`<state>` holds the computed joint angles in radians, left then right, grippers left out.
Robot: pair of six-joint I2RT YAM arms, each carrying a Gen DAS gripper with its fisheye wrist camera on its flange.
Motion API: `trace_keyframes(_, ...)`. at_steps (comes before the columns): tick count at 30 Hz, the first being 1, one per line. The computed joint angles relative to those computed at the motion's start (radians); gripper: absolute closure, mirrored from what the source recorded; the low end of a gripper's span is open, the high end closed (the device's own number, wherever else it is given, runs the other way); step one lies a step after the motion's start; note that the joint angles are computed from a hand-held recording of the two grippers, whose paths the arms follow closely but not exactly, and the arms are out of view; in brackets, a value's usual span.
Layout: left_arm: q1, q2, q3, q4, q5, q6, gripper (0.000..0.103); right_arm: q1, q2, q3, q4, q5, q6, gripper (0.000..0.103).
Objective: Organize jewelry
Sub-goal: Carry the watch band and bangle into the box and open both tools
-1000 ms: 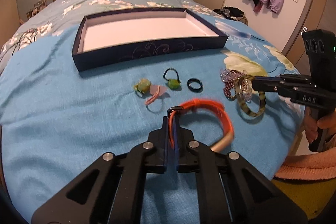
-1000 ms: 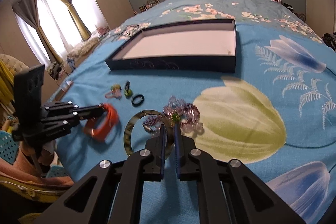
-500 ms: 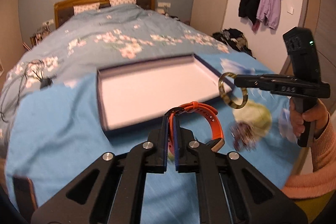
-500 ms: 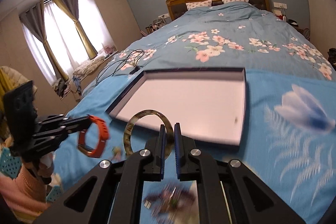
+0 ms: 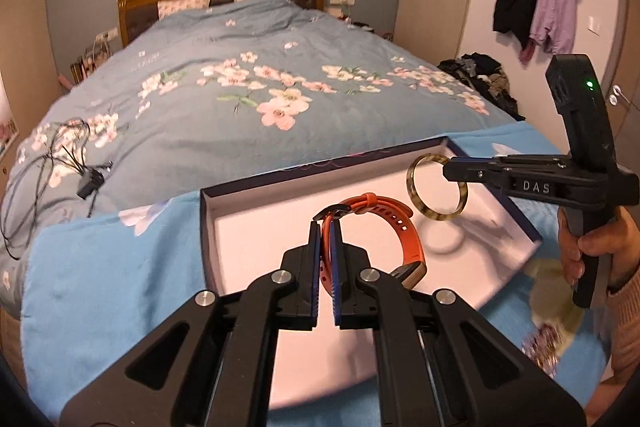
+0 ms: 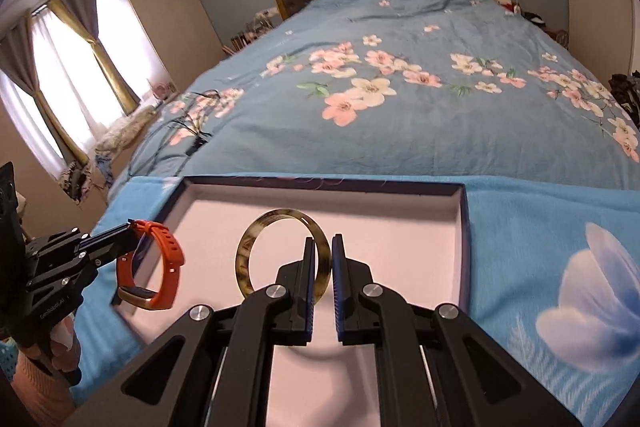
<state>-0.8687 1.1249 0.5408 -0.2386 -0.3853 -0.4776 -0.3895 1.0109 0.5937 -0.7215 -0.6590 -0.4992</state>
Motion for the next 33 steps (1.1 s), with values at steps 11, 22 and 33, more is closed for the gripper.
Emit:
trace_keyframes(11,0.213,0.363,0.127,0.174,0.136,0.122,0.098,0.189,0.188,0.048,0.172,0.192,0.193,0.096)
trace_keyframes(22,0.279,0.405,0.145,0.183,0.178,0.095,0.074,0.172,0.13,0.033,0.176,0.193,0.216,0.08)
trace_keyframes(33,0.147,0.093,-0.136,0.15,0.14,0.025,0.063,-0.262,-0.064,0.025,-0.121,0.018,-0.248,0.064)
